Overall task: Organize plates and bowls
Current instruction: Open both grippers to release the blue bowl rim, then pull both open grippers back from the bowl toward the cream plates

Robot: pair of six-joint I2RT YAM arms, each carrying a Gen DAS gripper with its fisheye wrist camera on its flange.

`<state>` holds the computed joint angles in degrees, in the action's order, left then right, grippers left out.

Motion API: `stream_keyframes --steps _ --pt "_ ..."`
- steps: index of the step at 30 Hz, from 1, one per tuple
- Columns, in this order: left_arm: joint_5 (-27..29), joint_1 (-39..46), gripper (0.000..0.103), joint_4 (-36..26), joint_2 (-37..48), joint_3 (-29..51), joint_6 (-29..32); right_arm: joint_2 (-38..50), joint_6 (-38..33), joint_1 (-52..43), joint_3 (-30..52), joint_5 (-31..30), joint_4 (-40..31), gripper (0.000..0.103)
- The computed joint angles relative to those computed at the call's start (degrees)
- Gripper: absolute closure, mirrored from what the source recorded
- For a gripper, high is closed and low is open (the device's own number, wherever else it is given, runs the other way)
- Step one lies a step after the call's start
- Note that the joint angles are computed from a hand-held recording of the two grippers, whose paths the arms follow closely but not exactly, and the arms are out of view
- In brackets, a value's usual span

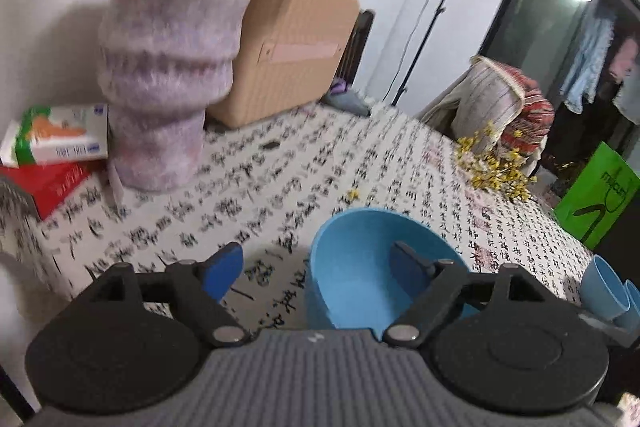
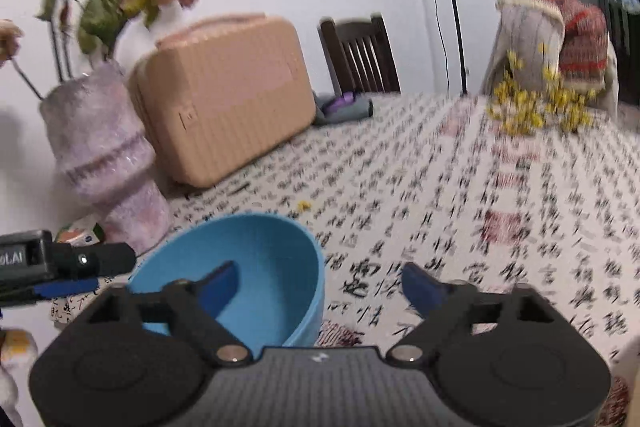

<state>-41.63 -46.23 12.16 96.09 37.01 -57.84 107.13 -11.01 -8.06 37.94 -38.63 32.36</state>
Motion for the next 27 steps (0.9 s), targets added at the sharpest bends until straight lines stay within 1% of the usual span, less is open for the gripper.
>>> stream_keyframes --steps 1,2,3,5,10,12,14,16,18,19,20,22,23,25,27 --pt "-1.23 -0.74 0.005 1.11 -0.54 -1.17 0.61 -0.38 -0.57 -0.95 -1.09 -1.27 1.26 0.008" --pt "-2.85 -1.67 0.0 1.95 -0.97 -2.35 0.52 -0.81 -1.17 -1.95 -2.14 -2.64 2.32 0.004" --pt "-4.87 -2.77 0.0 3.37 -1.28 -3.8 0.39 -1.06 -1.74 -2.98 -3.32 -4.1 3.84 0.0" --pt "-7.36 -4.64 0.0 6.67 -1.84 -6.98 0.92 -1.57 -3.23 -5.37 -6.48 -7.19 8.06 0.0" --pt "-12.98 -9.07 0.0 11.76 -2.9 -13.82 -1.19 -2.93 -8.77 -10.73 -11.82 -13.53 11.05 0.0" --pt "-15.85 -11.4 0.0 11.66 -2.35 -15.02 -3.22 -3.1 -10.61 -12.32 -13.77 -15.15 12.44 0.0" --pt "-18.19 -13.38 0.0 11.59 -1.34 -15.77 -4.54 -2.22 -11.09 -13.1 -15.99 -15.44 16.64 0.0" --pt "-20.45 -15.49 0.0 8.97 -0.25 -15.36 -6.94 -0.38 -10.21 -13.69 -18.35 -14.82 22.4 0.0" --pt "-22.72 -17.68 0.0 8.95 1.26 -15.39 -7.77 0.86 -10.7 -15.11 -19.48 -16.02 23.87 0.0" --pt "-24.04 -18.86 0.0 8.7 2.21 -15.19 -8.43 1.79 -10.56 -15.71 -20.24 -16.36 25.83 0.0" --pt "-25.35 -20.0 0.0 8.15 3.21 -14.87 -9.31 2.96 -10.39 -16.28 -21.23 -16.39 28.69 0.0" --pt "-27.54 -21.8 0.0 6.42 5.55 -13.73 -11.1 6.15 -10.08 -17.27 -23.6 -15.52 36.68 0.0" --pt "-28.15 -22.4 0.0 5.44 6.68 -13.06 -11.71 7.31 -10.18 -17.79 -24.44 -15.24 39.16 0.0" --pt "-28.4 -23.02 0.0 4.43 8.47 -12.12 -12.04 8.63 -10.94 -19.17 -25.27 -15.96 40.87 0.0" --pt "-28.05 -23.28 0.0 5.39 9.65 -12.03 -12.21 10.36 -11.07 -20.55 -26.14 -16.5 43.54 0.0"
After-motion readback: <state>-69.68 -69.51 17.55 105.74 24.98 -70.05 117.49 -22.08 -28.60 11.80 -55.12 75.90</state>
